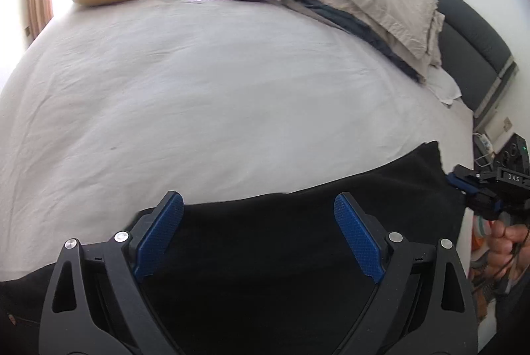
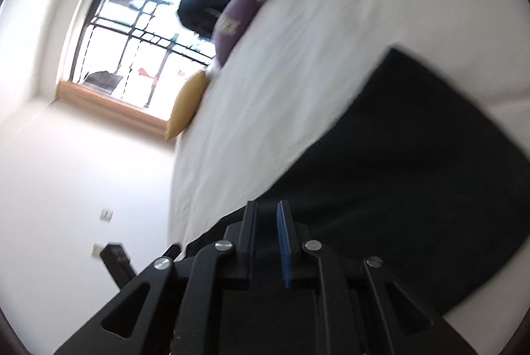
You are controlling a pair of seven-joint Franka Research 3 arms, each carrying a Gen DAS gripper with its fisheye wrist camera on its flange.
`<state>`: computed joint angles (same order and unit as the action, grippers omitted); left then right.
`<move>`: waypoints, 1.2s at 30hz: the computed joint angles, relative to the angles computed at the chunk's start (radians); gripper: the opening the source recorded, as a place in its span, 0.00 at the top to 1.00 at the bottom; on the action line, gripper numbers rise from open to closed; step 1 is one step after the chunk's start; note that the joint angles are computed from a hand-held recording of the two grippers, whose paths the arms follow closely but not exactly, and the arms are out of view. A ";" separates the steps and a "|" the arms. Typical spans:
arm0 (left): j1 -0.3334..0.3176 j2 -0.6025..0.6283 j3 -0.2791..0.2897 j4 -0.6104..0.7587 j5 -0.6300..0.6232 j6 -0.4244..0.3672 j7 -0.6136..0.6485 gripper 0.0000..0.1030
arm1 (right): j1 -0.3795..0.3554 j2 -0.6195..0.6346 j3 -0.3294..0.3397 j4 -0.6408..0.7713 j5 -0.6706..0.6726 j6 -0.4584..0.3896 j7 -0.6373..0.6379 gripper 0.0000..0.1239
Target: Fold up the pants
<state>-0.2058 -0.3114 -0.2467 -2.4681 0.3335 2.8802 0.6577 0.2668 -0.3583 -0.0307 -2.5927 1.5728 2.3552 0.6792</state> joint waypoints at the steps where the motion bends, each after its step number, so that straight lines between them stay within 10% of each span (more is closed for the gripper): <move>1: -0.028 0.054 0.009 0.043 -0.031 0.004 0.025 0.09 | 0.029 0.045 0.011 0.042 0.017 -0.050 -0.029 0.72; 5: -0.071 0.125 0.002 0.070 -0.107 -0.072 0.035 0.09 | 0.079 0.279 0.092 0.210 -0.074 -0.020 0.081 0.71; 6: -0.063 0.104 -0.015 0.043 -0.068 -0.067 0.008 0.10 | 0.075 0.317 0.094 0.221 -0.073 0.000 0.118 1.00; 16: -0.141 -0.193 -0.097 -0.225 -0.015 -0.122 -0.145 0.09 | -0.129 0.108 -0.043 -0.055 0.106 0.122 0.040 1.00; 21: -0.198 -0.312 -0.083 -0.289 -0.043 -0.203 -0.180 0.10 | -0.197 -0.056 -0.018 -0.138 -0.159 0.383 0.251 0.84; 24: -0.213 -0.353 -0.091 -0.271 -0.043 -0.269 -0.175 0.10 | -0.166 -0.184 -0.116 -0.193 -0.059 0.258 0.143 0.77; 31: -0.190 -0.277 -0.068 -0.214 -0.027 -0.277 -0.172 0.10 | -0.014 -0.097 -0.037 -0.153 -0.035 0.018 0.054 0.68; 34: -0.203 -0.293 -0.066 -0.244 -0.041 -0.281 -0.160 0.10 | -0.044 -0.010 -0.050 -0.150 -0.002 0.023 0.087 1.00; 36: -0.210 -0.304 -0.074 -0.249 -0.043 -0.290 -0.162 0.10 | -0.089 -0.041 -0.059 -0.181 0.008 0.071 0.079 1.00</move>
<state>-0.4161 -0.6158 -0.3209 -2.7176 0.2903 2.5904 0.4959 0.1780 -0.3991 -0.0901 -2.7739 1.5805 2.4264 0.7587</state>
